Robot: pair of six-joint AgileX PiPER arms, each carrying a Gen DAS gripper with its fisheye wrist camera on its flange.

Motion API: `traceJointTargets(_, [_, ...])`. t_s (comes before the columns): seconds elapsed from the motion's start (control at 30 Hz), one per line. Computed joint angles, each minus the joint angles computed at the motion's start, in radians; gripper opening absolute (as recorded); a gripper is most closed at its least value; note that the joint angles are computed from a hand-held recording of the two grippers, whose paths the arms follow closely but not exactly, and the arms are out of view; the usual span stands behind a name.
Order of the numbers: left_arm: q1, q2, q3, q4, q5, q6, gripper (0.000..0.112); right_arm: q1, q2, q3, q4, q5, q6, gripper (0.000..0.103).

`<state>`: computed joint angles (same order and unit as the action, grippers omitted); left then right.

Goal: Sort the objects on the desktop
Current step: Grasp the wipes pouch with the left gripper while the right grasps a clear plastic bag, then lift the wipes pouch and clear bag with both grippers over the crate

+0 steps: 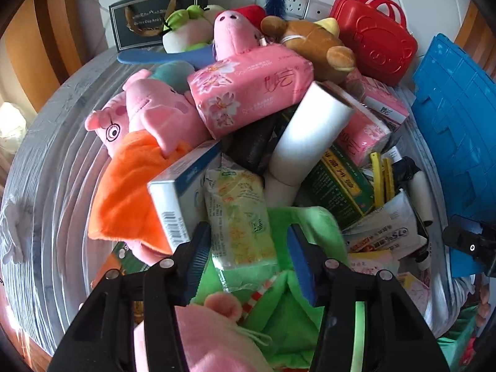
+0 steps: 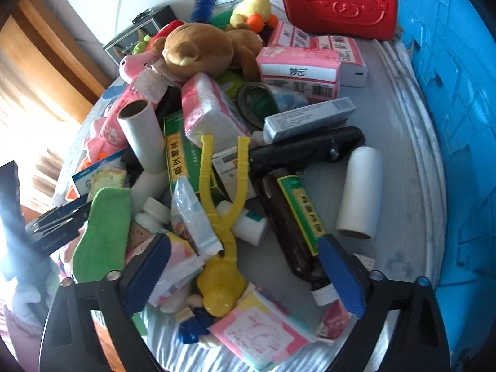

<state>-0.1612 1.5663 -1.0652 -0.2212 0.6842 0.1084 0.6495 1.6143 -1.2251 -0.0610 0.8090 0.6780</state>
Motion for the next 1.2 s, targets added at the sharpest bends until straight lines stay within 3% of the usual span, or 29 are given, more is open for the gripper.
traceJointTargets(0.13, [0.032,0.044,-0.034,-0.078,0.015,0.097,0.050,0.015,0.051,-0.037,0.002,-0.001,0.010,0.091])
traceJointTargets(0.33, [0.018,0.130,-0.101,-0.096,0.026,0.120,0.050,0.024,0.143,-0.092,0.017,-0.015,0.014,0.091])
traceJointTargets(0.37, [0.016,0.132,-0.103,-0.110,0.025,0.140,0.044,0.024,0.156,-0.100,0.023,-0.017,0.008,0.089])
traceJointTargets(0.43, [0.016,0.141,-0.112,-0.128,0.036,0.163,0.026,0.028,0.187,-0.122,0.031,-0.017,-0.005,0.067])
traceJointTargets(0.47, [0.019,0.147,-0.116,-0.136,0.044,0.169,0.023,0.032,0.201,-0.135,0.026,-0.010,-0.002,0.043])
traceJointTargets(0.5, [0.024,0.151,-0.120,-0.147,0.053,0.179,0.021,0.036,0.214,-0.147,0.026,-0.004,0.000,0.036])
traceJointTargets(0.57, [0.040,0.146,-0.116,-0.179,0.066,0.207,0.012,0.035,0.231,-0.158,0.052,-0.015,-0.017,0.035])
traceJointTargets(0.7, [0.063,0.084,-0.074,-0.190,0.056,0.230,0.011,0.062,0.220,-0.164,0.020,-0.022,-0.002,0.022])
traceJointTargets(0.87, [0.093,-0.017,-0.049,-0.195,0.052,0.252,0.011,0.103,0.174,-0.182,-0.077,0.005,0.071,0.016])
traceJointTargets(1.2, [0.023,-0.209,-0.047,-0.097,0.047,0.152,0.011,0.215,0.071,-0.280,-0.337,0.116,0.250,0.014])
